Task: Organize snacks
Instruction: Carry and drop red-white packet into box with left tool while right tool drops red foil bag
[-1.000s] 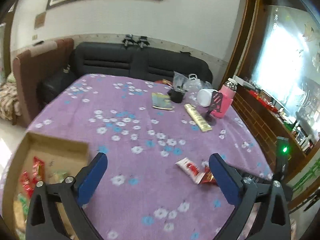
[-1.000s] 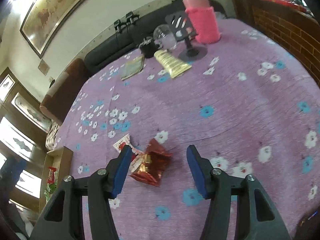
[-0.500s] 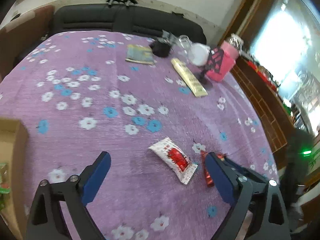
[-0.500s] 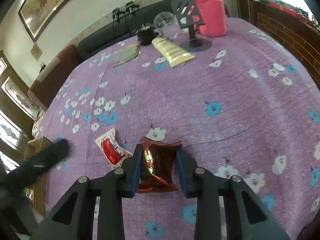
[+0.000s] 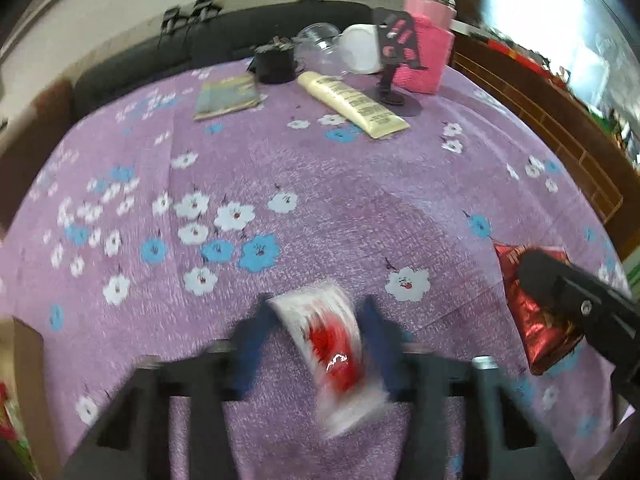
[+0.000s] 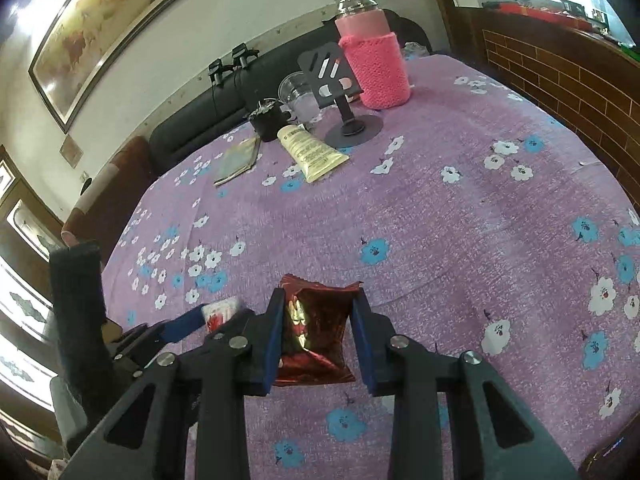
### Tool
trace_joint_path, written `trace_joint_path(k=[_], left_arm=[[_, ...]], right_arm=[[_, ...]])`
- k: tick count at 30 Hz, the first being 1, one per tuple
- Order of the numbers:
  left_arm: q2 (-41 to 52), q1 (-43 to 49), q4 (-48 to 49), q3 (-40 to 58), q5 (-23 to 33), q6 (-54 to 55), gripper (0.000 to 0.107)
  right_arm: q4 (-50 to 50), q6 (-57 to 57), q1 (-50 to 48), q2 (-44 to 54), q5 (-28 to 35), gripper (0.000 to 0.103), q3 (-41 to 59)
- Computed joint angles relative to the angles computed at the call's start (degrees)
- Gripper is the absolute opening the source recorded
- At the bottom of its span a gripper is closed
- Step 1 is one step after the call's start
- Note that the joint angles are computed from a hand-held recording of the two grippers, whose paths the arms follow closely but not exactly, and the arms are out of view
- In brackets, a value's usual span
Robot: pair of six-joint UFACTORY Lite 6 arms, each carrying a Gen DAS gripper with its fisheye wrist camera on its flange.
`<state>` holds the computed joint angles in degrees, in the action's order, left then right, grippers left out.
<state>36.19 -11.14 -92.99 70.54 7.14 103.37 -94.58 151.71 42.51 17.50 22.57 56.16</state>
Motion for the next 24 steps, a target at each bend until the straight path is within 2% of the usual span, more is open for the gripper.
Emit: trace_joint_path(k=[6, 11, 15, 16, 21, 24], left_arm=[[-4.02, 5.28, 1.42, -4.4, 6.18, -0.17, 0.037], [-14.45, 13.6, 3.92, -14.03, 15.24, 0.02, 0.037], [-24.92, 24.19, 9.36, -21.28, 25.68, -2.14, 0.035], [-27.35, 28.15, 11.8, -22.37, 29.18, -3.25, 0.02], [-32.89, 48.19, 19.57, -23.01, 44.41, -5.67, 0.019], [-31.04, 57.29, 21.95, -20.29, 48.49, -5.19, 0.019]], right_arm=[[-0.5, 0.39, 0.39, 0.49, 0.17, 0.03, 0.4], [-3.3, 2.27, 1.73, 0.6, 1.1, 0.03, 0.59], [-7.95, 5.76, 3.49, 0.74, 1.88, 0.03, 0.94], [-8.54, 6.17, 4.05, 0.81, 2.14, 0.03, 1.11], [-5.56, 0.66, 8.53, 3.41, 4.87, 0.03, 5.22], [-3.33, -3.13, 10.8, 6.26, 4.82, 0.03, 9.24]])
